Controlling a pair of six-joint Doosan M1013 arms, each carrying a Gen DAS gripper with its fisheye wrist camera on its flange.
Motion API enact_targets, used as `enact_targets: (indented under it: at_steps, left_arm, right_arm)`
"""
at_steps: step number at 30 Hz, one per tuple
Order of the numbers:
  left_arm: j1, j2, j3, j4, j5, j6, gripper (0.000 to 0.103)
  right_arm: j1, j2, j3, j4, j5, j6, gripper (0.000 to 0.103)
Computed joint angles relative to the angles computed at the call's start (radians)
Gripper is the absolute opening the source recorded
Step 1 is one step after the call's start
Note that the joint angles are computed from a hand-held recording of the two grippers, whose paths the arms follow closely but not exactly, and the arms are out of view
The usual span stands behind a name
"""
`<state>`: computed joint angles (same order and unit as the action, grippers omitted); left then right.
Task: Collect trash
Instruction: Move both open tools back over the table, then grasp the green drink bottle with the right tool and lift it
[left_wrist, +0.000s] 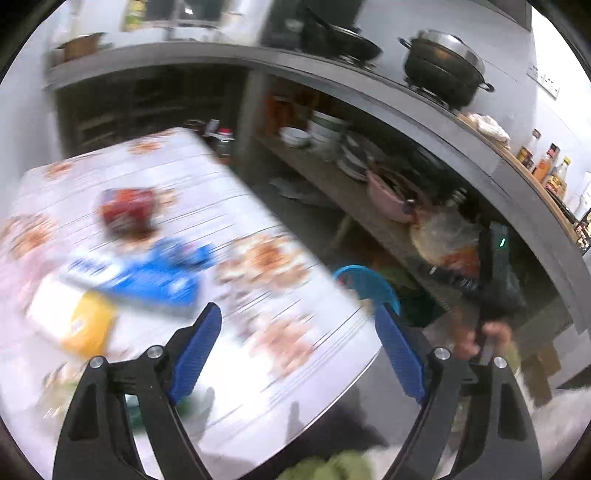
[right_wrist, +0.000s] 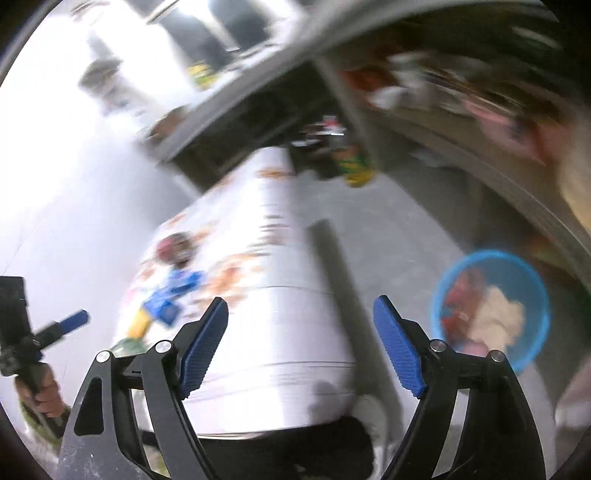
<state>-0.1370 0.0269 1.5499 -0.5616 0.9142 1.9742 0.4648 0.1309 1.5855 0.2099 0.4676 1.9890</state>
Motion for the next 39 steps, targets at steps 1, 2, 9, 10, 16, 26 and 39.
enact_targets:
  at_steps: [1,2,9,10,16,26,39]
  left_arm:
    - [0.020,-0.023,0.025,0.011,-0.004,-0.005,0.083]
    - [0.039,-0.040,0.043,0.015,0.001,-0.006,0.083]
    - [0.167,-0.146,0.162,0.030,-0.082,-0.062,0.083]
    - [0.180,-0.152,0.171,0.050,-0.095,-0.089,0.083]
    - [0.231,-0.171,0.211,0.127,-0.158,-0.201,0.083]
    - [0.299,-0.177,0.254,0.152,-0.189,-0.311,0.083]
    - [0.279,-0.127,0.231,0.008,-0.206,-0.175,0.083]
  right_arm:
    - [0.006,0.008,-0.013,0.049,0.002,-0.068,0.079]
    - [0.015,0.022,-0.036,0.119,0.011,-0.167,0.080]
    - [0.076,0.162,-0.239,0.578,0.199,-0.791,0.086]
    - [0.094,0.186,-0.278,0.580,0.234,-0.830,0.086]
    - [0.194,0.370,-0.600,0.425,0.517,-0.965,0.088]
    - [0.287,0.609,-0.972,0.142,0.892,-0.901,0.072]
    - [0.272,0.387,-0.594,0.118,0.673,-0.797,0.061]
